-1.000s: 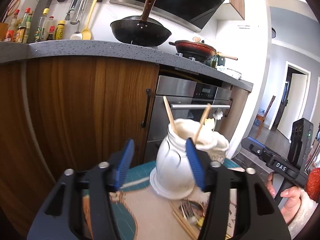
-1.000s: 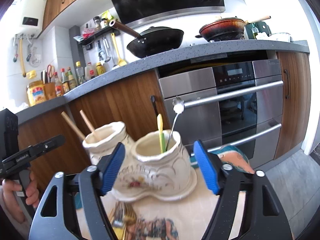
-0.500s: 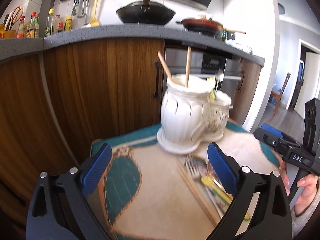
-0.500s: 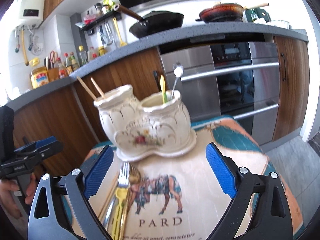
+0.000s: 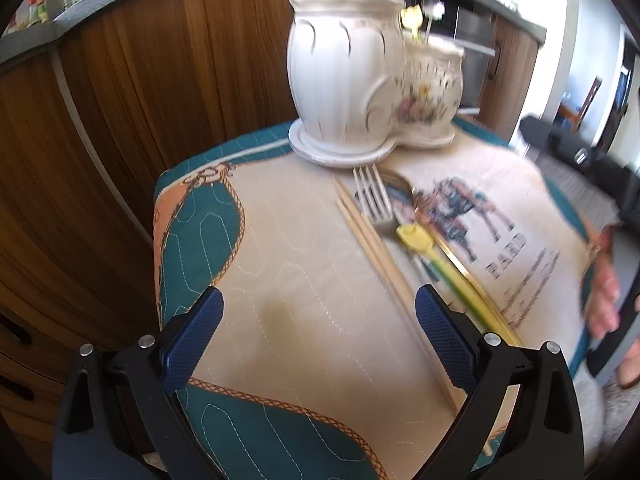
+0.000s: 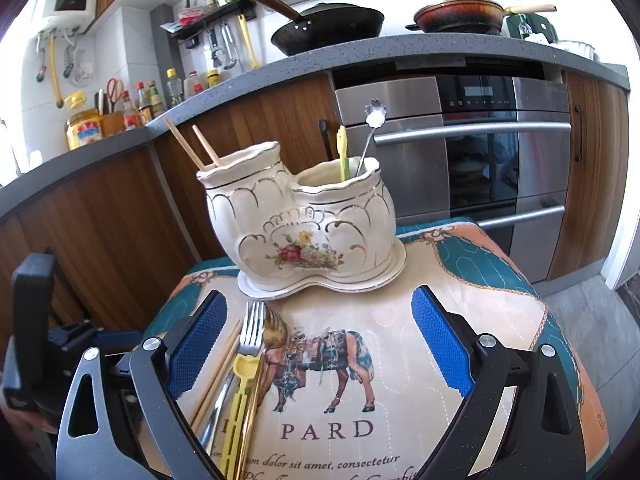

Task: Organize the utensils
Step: 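Move both tools back over the remaining utensils on the placemat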

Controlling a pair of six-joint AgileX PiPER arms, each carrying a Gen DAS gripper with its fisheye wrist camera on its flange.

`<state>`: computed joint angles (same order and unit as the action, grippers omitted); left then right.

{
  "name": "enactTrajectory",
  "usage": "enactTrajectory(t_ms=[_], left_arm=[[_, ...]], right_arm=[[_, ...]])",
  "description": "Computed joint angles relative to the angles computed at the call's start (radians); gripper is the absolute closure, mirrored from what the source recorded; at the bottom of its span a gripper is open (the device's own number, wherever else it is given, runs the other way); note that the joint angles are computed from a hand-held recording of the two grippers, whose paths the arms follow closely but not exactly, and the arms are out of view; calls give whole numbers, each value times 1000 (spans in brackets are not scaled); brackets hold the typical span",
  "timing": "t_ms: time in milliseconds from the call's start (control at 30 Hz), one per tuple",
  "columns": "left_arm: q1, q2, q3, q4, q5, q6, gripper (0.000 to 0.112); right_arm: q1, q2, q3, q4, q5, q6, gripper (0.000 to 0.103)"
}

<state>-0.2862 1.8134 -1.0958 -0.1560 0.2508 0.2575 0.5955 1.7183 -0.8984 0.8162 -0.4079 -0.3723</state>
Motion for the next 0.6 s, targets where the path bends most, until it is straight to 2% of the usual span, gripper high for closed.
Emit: enactTrajectory(t_ms=[67, 133, 200, 333, 433, 500, 600], left_arm=[[-12, 15, -11, 80, 13, -86, 22], [-9, 26, -24, 15, 33, -24, 22], [-16, 30, -28, 10, 34, -18, 23], [-41, 45, -50, 128, 51, -130, 28], [-28, 56, -66, 58, 57, -78, 31], [-7, 56, -73, -44, 74, 5, 43], [2, 53, -75, -97, 91, 62, 50]], right_arm=[[2, -4, 4, -4, 0, 0, 10], [1, -7, 8, -13, -1, 6, 10], [1, -9, 8, -13, -3, 6, 10], [-1, -15, 15, -34, -4, 30, 10], [5, -14, 13, -26, -5, 14, 10], [8, -13, 11, -24, -5, 7, 10], [11, -10, 8, -14, -5, -8, 10]])
